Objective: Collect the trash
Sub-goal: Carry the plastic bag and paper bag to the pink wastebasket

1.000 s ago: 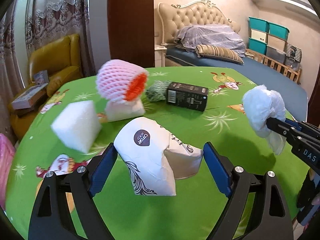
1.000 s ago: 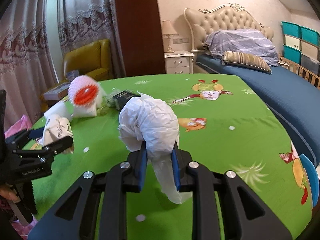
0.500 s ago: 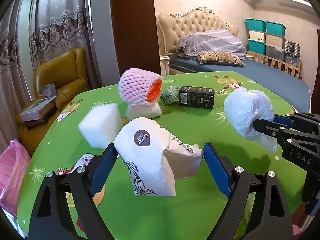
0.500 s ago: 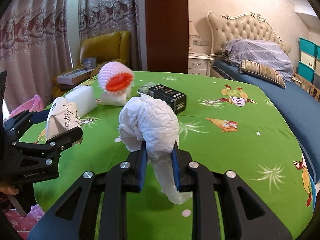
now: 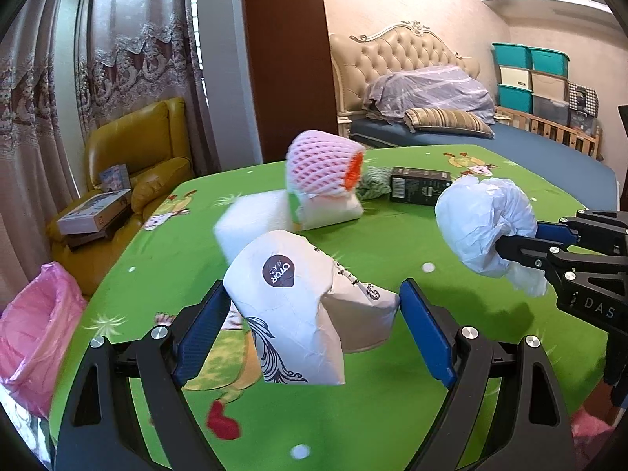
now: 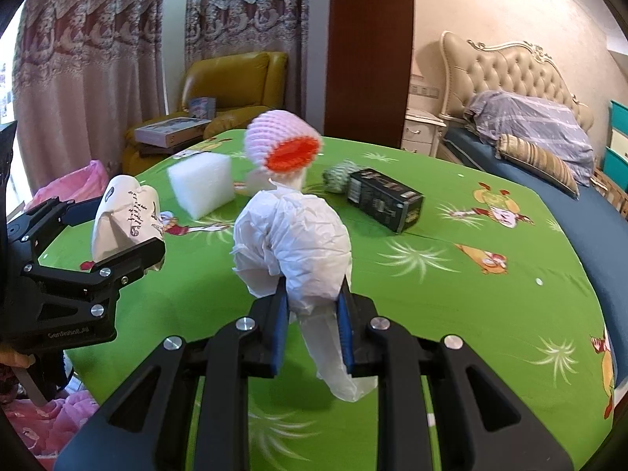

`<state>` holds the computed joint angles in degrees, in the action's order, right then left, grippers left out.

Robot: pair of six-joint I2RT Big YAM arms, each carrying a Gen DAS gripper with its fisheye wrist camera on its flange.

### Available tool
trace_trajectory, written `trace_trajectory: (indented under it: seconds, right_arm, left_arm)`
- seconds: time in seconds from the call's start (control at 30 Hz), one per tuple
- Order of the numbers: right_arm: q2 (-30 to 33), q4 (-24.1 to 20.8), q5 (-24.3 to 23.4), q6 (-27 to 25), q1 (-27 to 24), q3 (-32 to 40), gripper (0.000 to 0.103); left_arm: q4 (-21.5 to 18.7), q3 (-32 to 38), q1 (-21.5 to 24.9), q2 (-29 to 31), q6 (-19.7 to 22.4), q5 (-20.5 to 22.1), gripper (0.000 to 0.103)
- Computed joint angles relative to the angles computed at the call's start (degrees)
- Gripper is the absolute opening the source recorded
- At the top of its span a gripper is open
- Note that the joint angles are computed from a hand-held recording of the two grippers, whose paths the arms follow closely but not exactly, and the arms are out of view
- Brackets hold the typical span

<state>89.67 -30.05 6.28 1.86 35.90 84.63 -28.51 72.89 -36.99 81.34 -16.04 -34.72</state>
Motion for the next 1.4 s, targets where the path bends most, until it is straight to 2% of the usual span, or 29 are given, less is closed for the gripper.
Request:
trace_trajectory:
  seconds: [0.23, 0.67, 1.1, 1.4]
  right_arm:
    - [1.4, -0.9, -1.5, -1.5, 2.2, 1.8, 0.021]
    - [6.8, -5.1, -2.5, -6.0, 7.1, 10.6, 0.022]
    - [17.2, -12.0, -6.8, -7.4, 11.9, 27.1, 0.022]
    - [26.6, -18.4, -9.4, -8.7, 15.1, 42.3, 0.022]
  left_arm:
    - [0.8, -4.0, 0.7, -4.4, 1.1, -1.8, 0.082]
    - [-1.1, -10.4, 3.9, -12.7, 2.0, -3.7, 0.082]
    - [-4.8, -15.5, 10.8, -21.0, -0.7, -5.0, 0.082]
    - [-5.9, -17.7, 18.9, -27.2, -0.2, -4.3, 0.082]
